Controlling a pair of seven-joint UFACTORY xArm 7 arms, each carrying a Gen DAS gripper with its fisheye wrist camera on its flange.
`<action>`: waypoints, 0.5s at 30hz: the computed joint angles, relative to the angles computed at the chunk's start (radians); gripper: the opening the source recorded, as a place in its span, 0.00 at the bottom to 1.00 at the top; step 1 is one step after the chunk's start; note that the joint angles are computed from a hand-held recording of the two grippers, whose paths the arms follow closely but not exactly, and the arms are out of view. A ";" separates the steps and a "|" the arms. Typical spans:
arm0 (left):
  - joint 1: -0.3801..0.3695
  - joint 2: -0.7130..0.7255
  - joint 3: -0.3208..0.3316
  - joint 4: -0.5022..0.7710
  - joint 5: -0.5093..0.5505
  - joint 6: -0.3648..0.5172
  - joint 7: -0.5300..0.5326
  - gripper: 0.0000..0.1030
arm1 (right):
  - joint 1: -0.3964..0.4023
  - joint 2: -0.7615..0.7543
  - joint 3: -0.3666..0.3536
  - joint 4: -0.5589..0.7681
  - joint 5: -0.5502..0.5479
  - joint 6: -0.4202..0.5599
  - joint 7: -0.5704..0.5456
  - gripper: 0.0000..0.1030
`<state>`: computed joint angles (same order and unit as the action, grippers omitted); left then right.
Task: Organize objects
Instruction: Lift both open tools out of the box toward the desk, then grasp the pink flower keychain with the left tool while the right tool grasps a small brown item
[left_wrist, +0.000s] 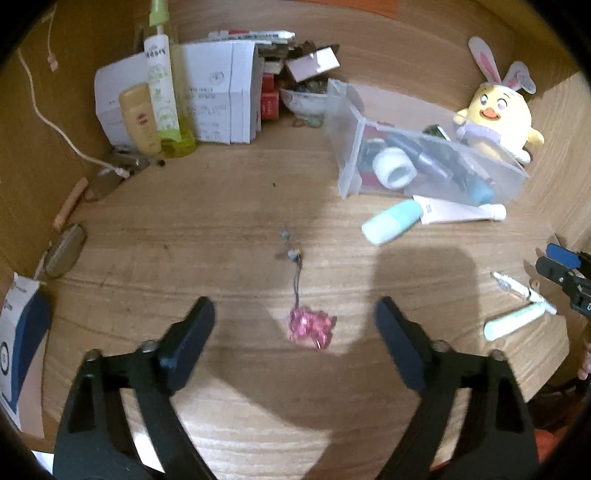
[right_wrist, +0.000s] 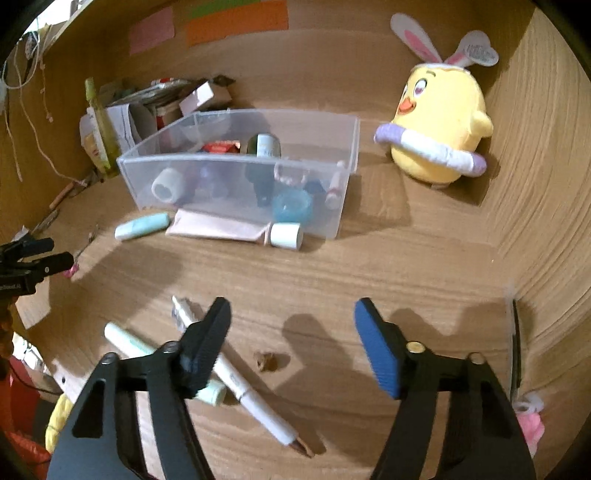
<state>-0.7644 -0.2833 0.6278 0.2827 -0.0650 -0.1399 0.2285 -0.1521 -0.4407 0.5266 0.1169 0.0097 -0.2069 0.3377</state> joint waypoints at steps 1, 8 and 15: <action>-0.034 -0.007 0.038 0.001 0.002 0.013 0.006 0.73 | 0.017 0.005 -0.020 -0.002 -0.004 0.004 -0.001 0.55; -0.073 0.007 0.066 -0.017 -0.001 -0.035 0.020 0.60 | 0.133 0.016 -0.168 -0.016 -0.022 0.024 -0.003 0.41; -0.017 0.031 0.019 -0.035 0.071 -0.095 -0.050 0.31 | 0.216 0.011 -0.256 -0.027 -0.026 0.032 -0.008 0.37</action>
<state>-0.7813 -0.2523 0.6469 0.2473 0.0063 -0.2346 0.1780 0.0642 -0.4300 0.2706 0.0896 -0.0161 -0.1749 0.3296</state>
